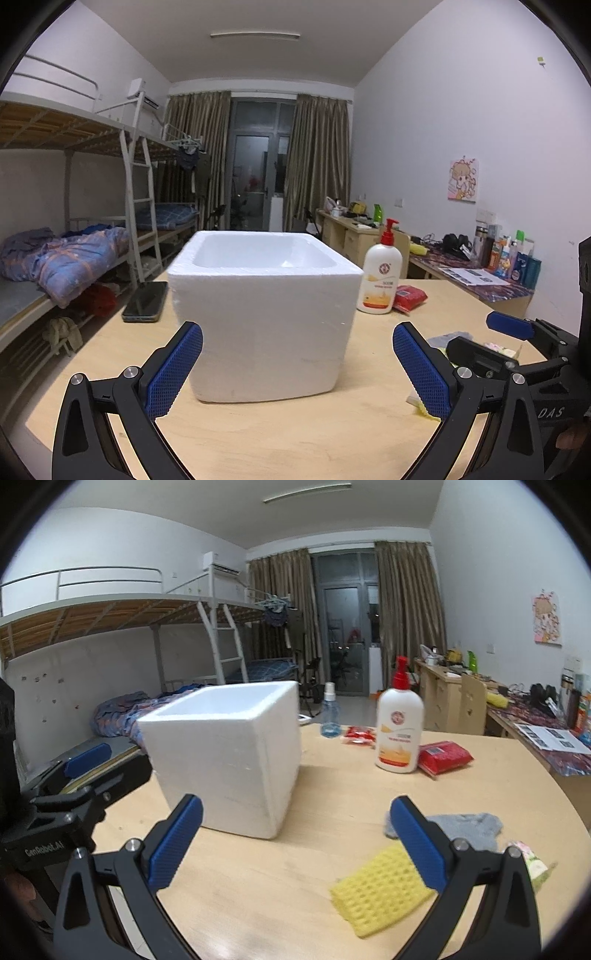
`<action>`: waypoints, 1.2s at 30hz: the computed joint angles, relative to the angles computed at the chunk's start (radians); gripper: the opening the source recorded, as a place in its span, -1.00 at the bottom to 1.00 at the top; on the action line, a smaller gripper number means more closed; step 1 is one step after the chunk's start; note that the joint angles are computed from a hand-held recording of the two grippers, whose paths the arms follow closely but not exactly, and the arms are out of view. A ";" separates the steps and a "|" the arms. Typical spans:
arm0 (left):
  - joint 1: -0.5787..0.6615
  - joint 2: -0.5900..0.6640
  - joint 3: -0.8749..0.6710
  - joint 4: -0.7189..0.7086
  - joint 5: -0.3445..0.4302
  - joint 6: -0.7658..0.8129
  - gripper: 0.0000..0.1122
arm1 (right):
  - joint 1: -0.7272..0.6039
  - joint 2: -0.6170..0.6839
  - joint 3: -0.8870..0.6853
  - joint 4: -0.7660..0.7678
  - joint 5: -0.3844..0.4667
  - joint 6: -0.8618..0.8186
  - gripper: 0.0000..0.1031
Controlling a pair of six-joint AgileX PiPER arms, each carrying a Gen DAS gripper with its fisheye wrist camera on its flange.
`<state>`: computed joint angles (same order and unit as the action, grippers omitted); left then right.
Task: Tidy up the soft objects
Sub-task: 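Move both tools toward the yellow foam net and tissue pack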
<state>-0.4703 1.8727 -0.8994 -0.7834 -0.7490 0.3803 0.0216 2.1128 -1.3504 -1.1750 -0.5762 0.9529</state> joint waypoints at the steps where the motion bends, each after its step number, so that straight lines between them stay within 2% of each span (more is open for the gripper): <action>1: 0.000 0.006 -0.007 0.006 0.007 -0.002 0.83 | -0.010 -0.001 0.005 0.007 0.001 -0.005 0.99; 7: -0.006 0.047 -0.063 0.054 0.060 -0.015 0.83 | -0.067 -0.015 0.036 0.051 0.023 -0.021 0.99; 13: -0.011 0.106 -0.159 0.109 0.160 -0.023 0.83 | -0.117 -0.035 0.066 0.112 0.059 -0.059 0.99; 27: -0.056 0.274 -0.432 0.148 0.357 0.023 0.83 | -0.218 -0.012 0.046 0.122 0.138 -0.025 0.99; 34: -0.063 0.360 -0.577 0.079 0.465 0.123 0.83 | -0.247 0.024 -0.008 0.064 0.181 0.043 0.99; 36: -0.060 0.386 -0.623 0.000 0.502 0.204 0.83 | -0.250 0.042 -0.036 0.015 0.194 0.091 0.99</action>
